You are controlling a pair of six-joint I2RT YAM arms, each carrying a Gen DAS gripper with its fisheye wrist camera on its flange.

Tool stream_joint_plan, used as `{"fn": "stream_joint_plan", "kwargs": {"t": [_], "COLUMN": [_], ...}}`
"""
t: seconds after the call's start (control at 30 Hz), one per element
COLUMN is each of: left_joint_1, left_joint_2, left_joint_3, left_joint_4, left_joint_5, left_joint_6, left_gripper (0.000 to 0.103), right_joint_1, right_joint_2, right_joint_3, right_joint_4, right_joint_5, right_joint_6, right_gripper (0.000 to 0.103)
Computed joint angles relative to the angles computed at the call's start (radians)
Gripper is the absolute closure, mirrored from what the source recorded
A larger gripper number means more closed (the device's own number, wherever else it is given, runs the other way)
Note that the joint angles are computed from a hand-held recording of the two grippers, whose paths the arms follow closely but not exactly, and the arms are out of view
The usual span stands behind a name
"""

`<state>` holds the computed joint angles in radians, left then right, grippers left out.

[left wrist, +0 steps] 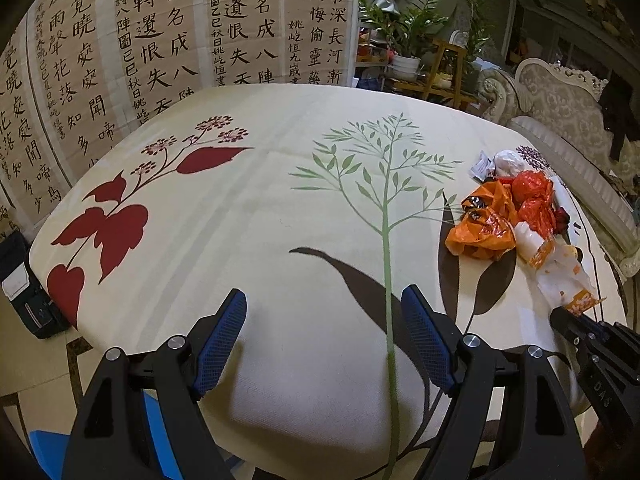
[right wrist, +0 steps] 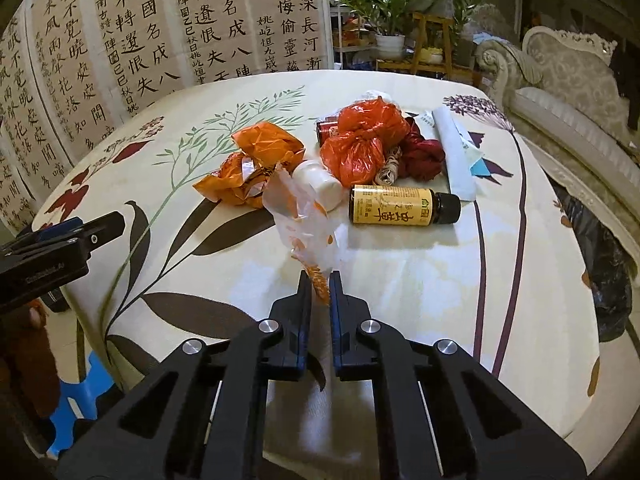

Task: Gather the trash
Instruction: 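Close the right gripper on the clear orange-printed snack wrapper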

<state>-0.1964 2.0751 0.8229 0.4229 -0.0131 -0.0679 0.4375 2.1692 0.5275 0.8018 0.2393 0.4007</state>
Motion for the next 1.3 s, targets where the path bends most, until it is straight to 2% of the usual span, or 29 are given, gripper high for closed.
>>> {"fn": "stream_joint_plan", "kwargs": {"t": [0.07,0.13,0.17,0.73,0.83,0.9,0.97,1.0,1.03,1.2,1.23,1.3], "left_joint_1": [-0.003,-0.006,-0.007,0.017,0.024,0.027,0.030,0.031,0.031,0.025,0.024,0.020], "left_joint_2": [-0.005,-0.003,-0.001,0.057,0.062,0.065,0.070,0.072,0.075,0.082,0.080,0.076], "left_joint_3": [-0.003,-0.001,0.002,0.053,0.065,0.072,0.081,0.085,0.088,0.094,0.092,0.090], "left_joint_4": [0.004,0.003,0.001,-0.031,-0.038,-0.042,-0.047,-0.050,-0.052,-0.054,-0.054,-0.055], "left_joint_5": [0.000,0.002,0.002,0.022,0.027,0.030,0.031,0.031,0.031,0.021,0.021,0.021], "left_joint_6": [-0.001,-0.003,-0.003,-0.012,-0.015,-0.017,-0.016,-0.016,-0.015,-0.013,-0.014,-0.014], "left_gripper": [0.026,0.026,0.026,0.026,0.026,0.026,0.026,0.026,0.026,0.025,0.025,0.025], "right_joint_1": [-0.009,-0.016,-0.015,0.007,0.014,0.018,0.016,0.012,0.008,0.008,0.009,0.007], "right_joint_2": [0.000,-0.001,-0.001,-0.001,-0.006,-0.006,-0.003,0.000,0.001,0.008,0.007,0.001], "right_joint_3": [-0.011,-0.020,-0.024,0.081,0.098,0.102,0.108,0.109,0.107,0.101,0.096,0.076], "right_joint_4": [0.018,0.041,0.048,-0.058,-0.073,-0.071,-0.069,-0.064,-0.057,-0.030,-0.021,0.002], "right_joint_5": [-0.023,-0.038,-0.030,-0.005,0.002,0.007,-0.001,-0.011,-0.026,-0.042,-0.044,-0.051], "right_joint_6": [0.004,0.017,0.022,-0.011,-0.025,-0.029,-0.028,-0.029,-0.032,-0.029,-0.027,-0.027], "right_gripper": [0.088,0.056,0.053,0.053,0.055,0.067,0.073,0.081,0.084,0.088,0.097,0.098]}}
